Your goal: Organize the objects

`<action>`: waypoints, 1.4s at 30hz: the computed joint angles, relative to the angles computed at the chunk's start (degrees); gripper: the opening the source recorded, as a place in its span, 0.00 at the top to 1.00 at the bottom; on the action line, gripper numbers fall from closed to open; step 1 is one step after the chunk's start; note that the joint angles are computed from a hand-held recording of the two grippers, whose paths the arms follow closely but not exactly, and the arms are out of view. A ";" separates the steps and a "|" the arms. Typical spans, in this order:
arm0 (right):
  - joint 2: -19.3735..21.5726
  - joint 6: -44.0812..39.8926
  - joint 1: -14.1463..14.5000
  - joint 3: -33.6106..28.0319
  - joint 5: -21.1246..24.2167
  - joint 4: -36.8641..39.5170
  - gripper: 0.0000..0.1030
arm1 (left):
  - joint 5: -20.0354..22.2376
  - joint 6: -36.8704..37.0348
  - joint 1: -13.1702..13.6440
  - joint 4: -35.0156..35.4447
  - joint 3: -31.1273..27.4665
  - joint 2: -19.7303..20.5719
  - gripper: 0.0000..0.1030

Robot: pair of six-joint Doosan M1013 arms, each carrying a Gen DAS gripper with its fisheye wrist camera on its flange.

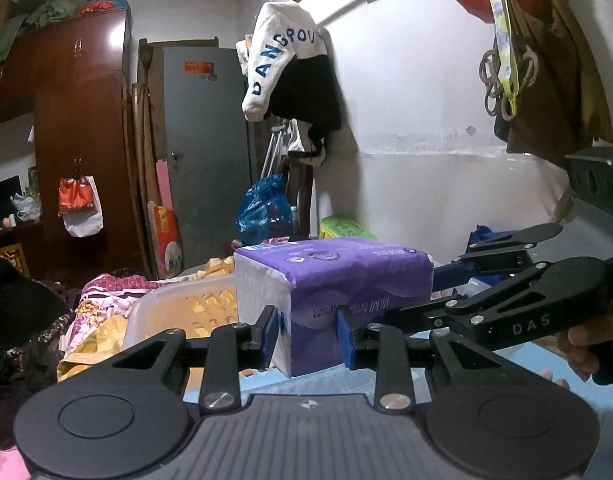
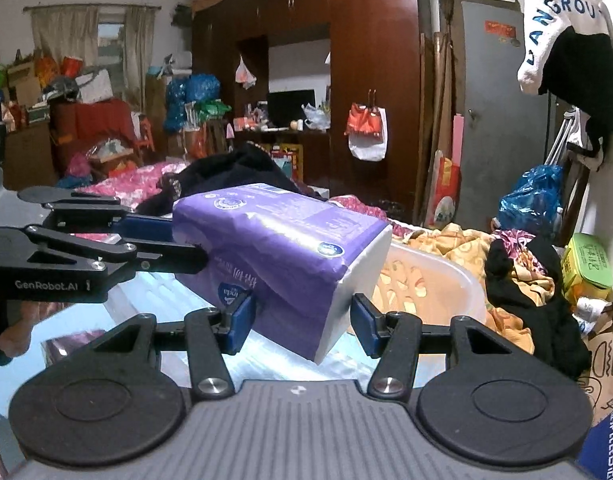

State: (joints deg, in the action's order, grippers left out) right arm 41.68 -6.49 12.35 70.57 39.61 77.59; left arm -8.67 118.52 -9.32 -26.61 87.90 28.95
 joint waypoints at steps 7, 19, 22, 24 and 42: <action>0.51 2.95 0.19 -1.59 -0.70 -3.24 0.45 | 1.86 0.54 0.46 -1.48 -1.18 0.99 0.66; -6.14 -17.16 -2.63 12.24 -1.43 25.90 0.00 | -13.14 -12.00 -0.75 6.10 7.97 -3.69 0.22; -7.69 -22.50 -4.27 17.58 1.59 32.26 0.00 | -18.22 -14.02 -1.77 6.47 13.27 -5.92 0.22; -8.64 -25.94 -5.11 21.11 2.99 35.69 0.00 | -21.27 -13.28 -2.59 5.86 16.41 -7.04 0.21; -11.13 -37.79 -5.12 32.82 15.41 41.82 0.00 | -27.26 -12.23 -4.96 0.12 24.08 -7.53 0.21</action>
State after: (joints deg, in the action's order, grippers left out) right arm 30.55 -44.28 7.23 103.39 55.02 119.41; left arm -35.93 106.29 -14.28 -26.49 111.98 21.43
